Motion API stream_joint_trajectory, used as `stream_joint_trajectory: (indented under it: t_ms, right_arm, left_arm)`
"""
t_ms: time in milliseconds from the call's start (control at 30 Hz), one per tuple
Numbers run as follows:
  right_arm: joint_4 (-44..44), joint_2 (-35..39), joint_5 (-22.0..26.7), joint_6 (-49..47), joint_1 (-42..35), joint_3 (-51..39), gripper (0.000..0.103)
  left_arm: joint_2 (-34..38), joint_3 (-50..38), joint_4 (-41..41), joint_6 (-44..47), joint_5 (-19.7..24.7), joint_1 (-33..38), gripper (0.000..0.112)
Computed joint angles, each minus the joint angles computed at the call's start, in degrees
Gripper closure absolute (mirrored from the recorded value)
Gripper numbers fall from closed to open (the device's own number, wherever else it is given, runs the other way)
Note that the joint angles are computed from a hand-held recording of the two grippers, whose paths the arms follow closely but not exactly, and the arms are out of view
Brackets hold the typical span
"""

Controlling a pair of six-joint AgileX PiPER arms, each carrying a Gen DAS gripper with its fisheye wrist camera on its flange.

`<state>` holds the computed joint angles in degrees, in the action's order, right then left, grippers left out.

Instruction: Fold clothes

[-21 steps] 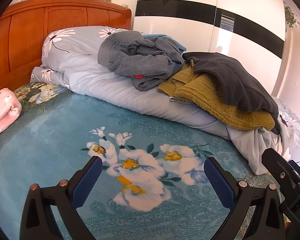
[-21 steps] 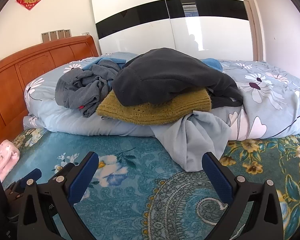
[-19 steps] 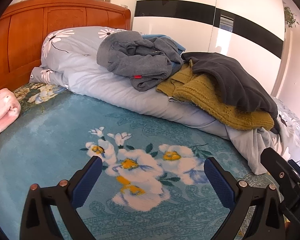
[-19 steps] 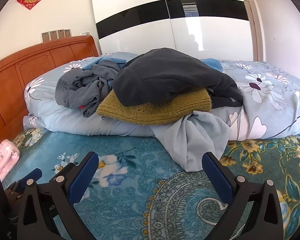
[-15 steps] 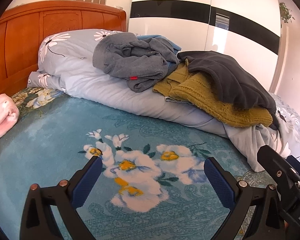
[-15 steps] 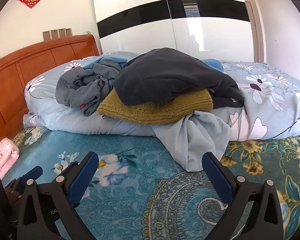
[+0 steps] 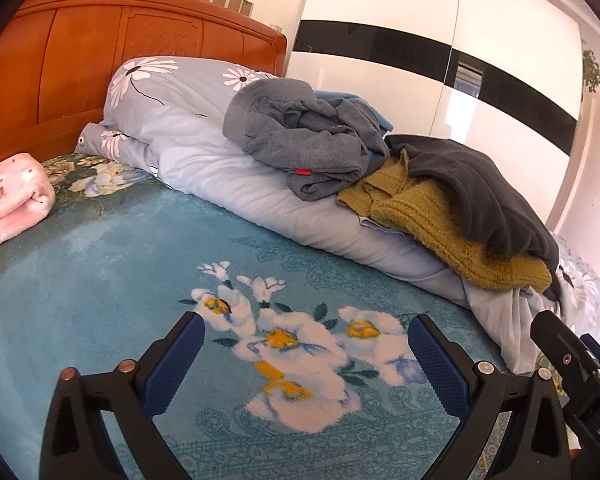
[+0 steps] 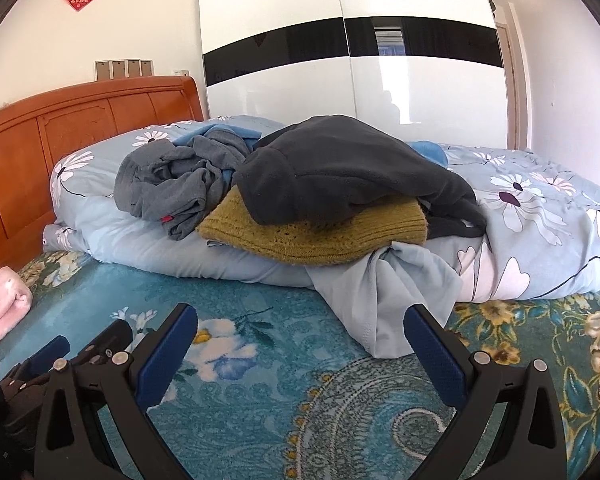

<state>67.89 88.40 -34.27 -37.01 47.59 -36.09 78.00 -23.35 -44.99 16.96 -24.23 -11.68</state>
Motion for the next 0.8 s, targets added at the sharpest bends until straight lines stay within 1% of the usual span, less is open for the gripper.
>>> stream_joint_trajectory:
  t_ms: [33,167,267,367,500,667,800]
  right_arm:
    - [-0.92,0.04,0.24,0.72,-0.17,0.06,0.0]
    - [-0.79,0.78,-2.86,0.61,1.95,0.09,0.0]
    - [-0.93,0.93,-4.28,0.45,2.97,0.09,0.0]
    - [-1.34,0.95,-4.42,0.93,3.17,0.05,0.0]
    - [-2.1,0.92,-3.37,1.94,2.77,0.04,0.0]
    - [0.35,1.46,-4.62,-1.0,3.91,-0.54,0.0]
    - [1.48,1.41,-3.15,-2.06,3.22,-0.91,0.0]
  left_arm:
    - [-0.49,0.63,1.35,-1.46,-0.52,0.26,0.009]
    - [-2.23,2.91,7.19,-7.16,-1.94,1.42,0.009]
    - [-3.17,3.87,8.74,-8.81,-2.6,1.56,0.009]
    - [-4.47,4.78,11.53,-10.69,-2.02,2.59,0.009]
    - [-4.8,4.41,10.11,-8.14,-0.69,2.89,0.009]
    - [-4.47,4.3,11.47,-8.92,0.72,3.73,0.009]
    - [-4.99,3.83,6.81,-3.51,1.73,3.15,0.009]
